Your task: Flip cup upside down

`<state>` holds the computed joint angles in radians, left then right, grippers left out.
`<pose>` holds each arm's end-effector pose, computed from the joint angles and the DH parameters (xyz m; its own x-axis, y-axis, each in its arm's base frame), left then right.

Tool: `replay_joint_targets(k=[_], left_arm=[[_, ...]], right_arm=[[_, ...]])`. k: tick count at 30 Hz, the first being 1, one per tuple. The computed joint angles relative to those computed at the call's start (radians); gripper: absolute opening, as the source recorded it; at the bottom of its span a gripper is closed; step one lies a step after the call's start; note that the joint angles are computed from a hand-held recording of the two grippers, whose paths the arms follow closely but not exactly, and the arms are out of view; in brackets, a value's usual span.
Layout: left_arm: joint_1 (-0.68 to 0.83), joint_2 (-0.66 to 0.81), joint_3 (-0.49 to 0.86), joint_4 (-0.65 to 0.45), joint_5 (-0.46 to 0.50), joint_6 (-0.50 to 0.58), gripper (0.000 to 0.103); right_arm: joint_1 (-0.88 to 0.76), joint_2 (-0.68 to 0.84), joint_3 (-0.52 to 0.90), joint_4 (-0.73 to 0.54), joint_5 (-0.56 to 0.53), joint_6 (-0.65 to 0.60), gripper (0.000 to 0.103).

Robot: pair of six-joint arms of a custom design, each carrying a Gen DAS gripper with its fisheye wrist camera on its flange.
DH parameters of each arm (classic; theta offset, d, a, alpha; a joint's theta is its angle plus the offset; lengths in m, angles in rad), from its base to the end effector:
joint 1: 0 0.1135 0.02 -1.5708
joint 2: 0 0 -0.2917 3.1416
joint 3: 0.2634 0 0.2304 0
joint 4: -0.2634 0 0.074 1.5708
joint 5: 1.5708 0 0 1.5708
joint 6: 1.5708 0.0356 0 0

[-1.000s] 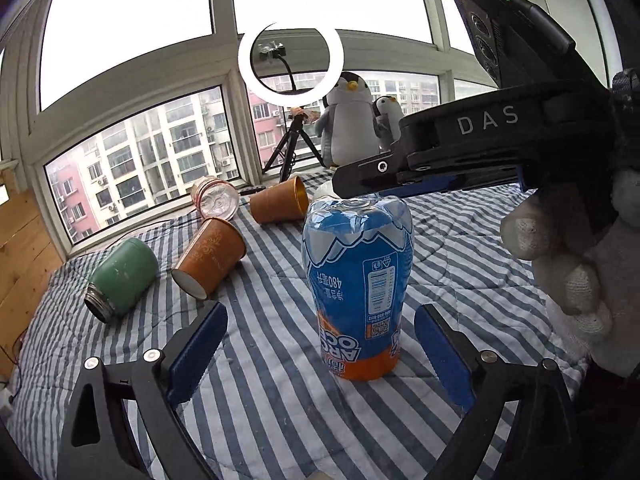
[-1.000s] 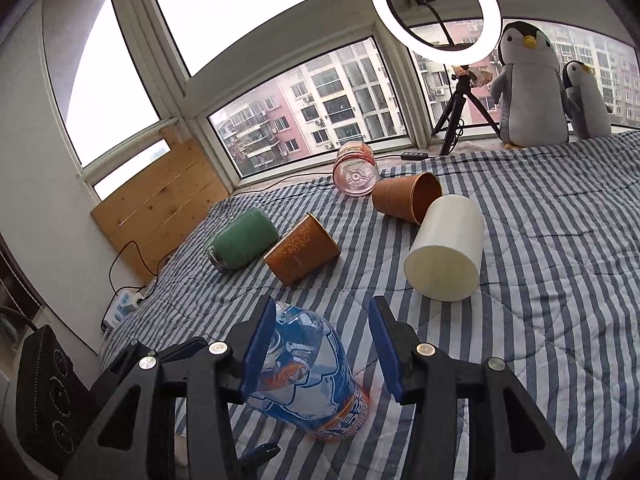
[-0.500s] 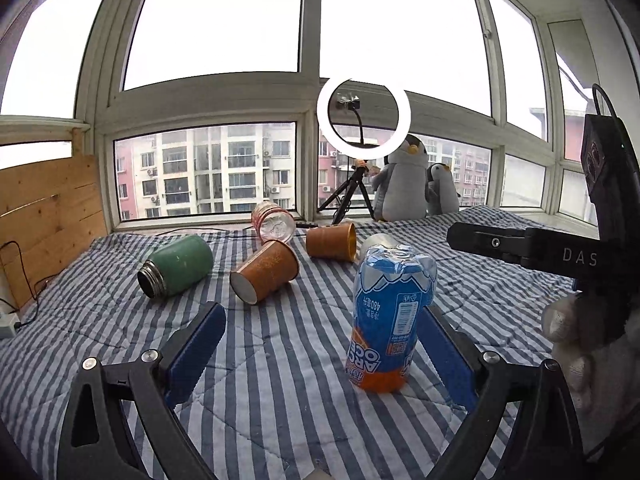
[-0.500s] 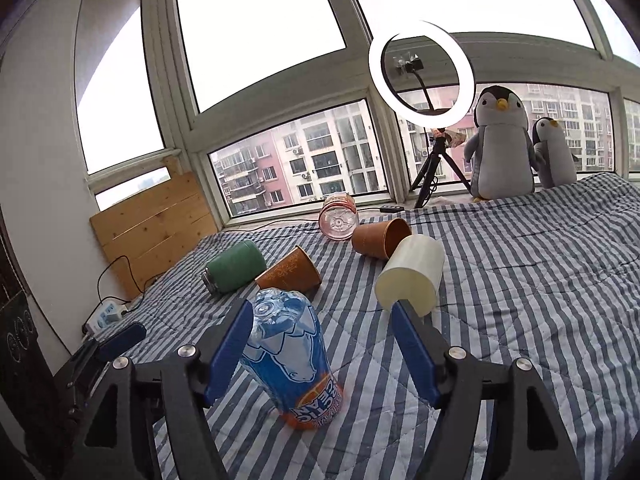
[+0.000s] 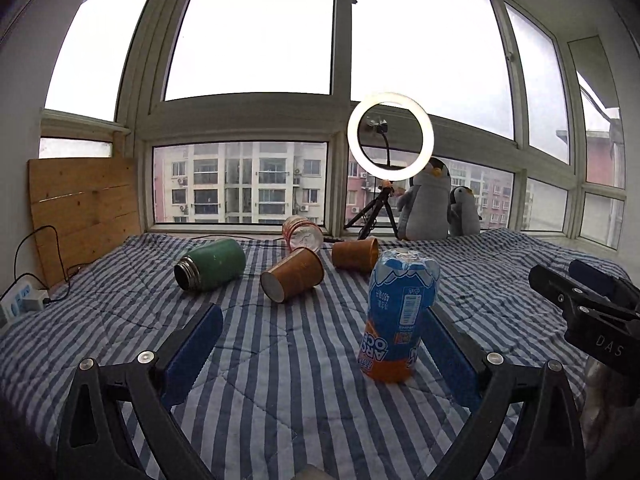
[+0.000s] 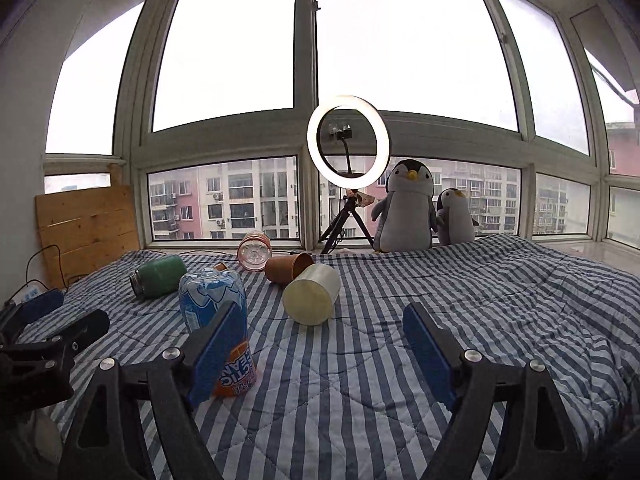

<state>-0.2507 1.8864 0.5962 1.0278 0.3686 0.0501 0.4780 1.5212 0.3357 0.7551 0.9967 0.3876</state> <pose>0.3197 -0.0951 0.1658 -0.2225 0.1052 -0.9692 0.5804 0.8131 -0.0450 0.2176 0.0791 0.1823 -0.1813 0.1372 -0.9738 0.5361 0.8440 0.0191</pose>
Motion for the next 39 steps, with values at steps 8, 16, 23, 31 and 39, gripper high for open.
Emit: replay_joint_targets(k=[8, 16, 23, 31, 39], left_arm=[[0.018, -0.033, -0.042, 0.018, 0.003, -0.01, 0.1], [0.031, -0.052, -0.058, 0.019, 0.013, -0.01, 0.101], [0.033, -0.055, -0.058, 0.015, 0.013, -0.011, 0.102], [0.029, -0.057, -0.062, 0.018, 0.005, -0.009, 0.102], [0.025, -0.058, -0.064, 0.017, 0.003, -0.001, 0.102]], right_arm=[[0.084, -0.038, -0.04, -0.009, 0.105, 0.048, 0.082], [0.118, -0.022, -0.026, 0.004, 0.145, 0.028, 0.083], [0.146, -0.012, -0.014, 0.009, 0.183, 0.015, 0.083], [0.156, -0.017, -0.013, 0.017, 0.195, 0.006, 0.083], [0.15, -0.028, -0.018, 0.012, 0.182, 0.009, 0.084]])
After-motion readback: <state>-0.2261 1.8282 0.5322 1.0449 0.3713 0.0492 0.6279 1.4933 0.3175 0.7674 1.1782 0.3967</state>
